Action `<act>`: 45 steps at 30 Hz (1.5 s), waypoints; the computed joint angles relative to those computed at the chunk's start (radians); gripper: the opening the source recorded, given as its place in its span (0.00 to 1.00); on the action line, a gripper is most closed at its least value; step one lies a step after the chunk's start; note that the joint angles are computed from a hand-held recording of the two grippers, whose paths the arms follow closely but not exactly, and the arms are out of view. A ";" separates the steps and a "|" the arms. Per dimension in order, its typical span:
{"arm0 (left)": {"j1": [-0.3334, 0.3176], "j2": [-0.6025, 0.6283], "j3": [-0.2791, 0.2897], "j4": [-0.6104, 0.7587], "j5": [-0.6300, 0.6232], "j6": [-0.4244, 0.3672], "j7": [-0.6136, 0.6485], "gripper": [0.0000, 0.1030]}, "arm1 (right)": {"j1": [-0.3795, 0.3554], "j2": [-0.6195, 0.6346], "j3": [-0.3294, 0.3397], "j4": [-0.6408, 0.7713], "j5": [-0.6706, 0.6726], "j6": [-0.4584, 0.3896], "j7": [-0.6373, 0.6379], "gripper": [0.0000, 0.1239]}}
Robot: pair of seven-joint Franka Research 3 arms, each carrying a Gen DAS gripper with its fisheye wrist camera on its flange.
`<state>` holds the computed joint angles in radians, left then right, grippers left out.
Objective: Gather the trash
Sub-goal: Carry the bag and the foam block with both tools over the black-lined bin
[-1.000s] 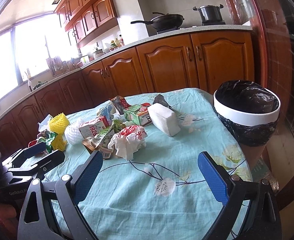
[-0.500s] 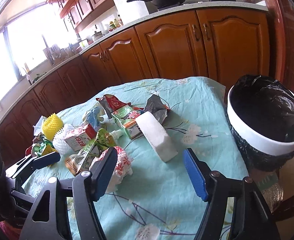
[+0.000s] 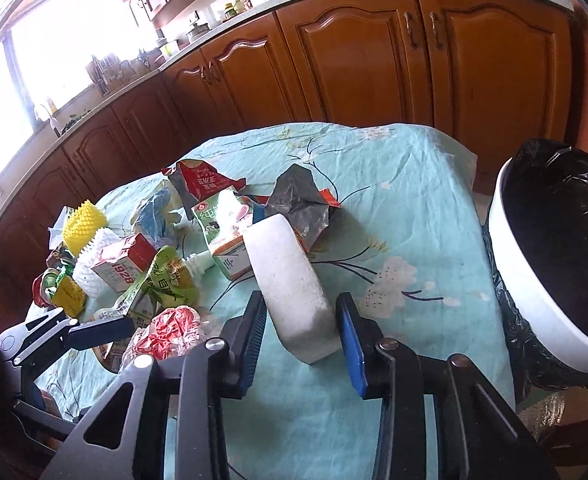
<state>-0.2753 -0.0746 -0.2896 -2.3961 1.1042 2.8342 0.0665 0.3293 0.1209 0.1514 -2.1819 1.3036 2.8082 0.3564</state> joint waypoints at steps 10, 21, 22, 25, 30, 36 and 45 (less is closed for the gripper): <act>0.003 -0.038 -0.017 -0.002 0.093 -0.005 -0.077 0.35 | -0.008 -0.091 -0.027 -0.060 0.189 -0.042 -0.145 0.26; -0.002 -0.003 -0.017 0.070 0.093 0.037 -0.057 0.35 | -0.021 -0.203 -0.085 -0.157 0.282 -0.024 -0.185 0.26; -0.004 0.005 -0.014 0.080 0.090 0.044 -0.048 0.35 | -0.024 -0.210 -0.089 -0.163 0.288 -0.020 -0.186 0.26; -0.014 0.027 -0.012 0.116 0.090 0.047 -0.034 0.35 | -0.034 -0.229 -0.100 -0.178 0.298 -0.011 -0.192 0.26; -0.038 0.075 -0.001 0.175 0.082 0.047 -0.002 0.35 | -0.057 -0.247 -0.119 -0.193 0.314 -0.001 -0.199 0.26; -0.070 0.141 0.019 0.261 0.028 0.049 0.074 0.35 | -0.082 -0.255 -0.132 -0.195 0.326 0.012 -0.203 0.26; -0.128 0.295 0.051 0.469 -0.135 0.030 0.305 0.35 | -0.124 -0.225 -0.151 -0.160 0.320 0.035 -0.189 0.26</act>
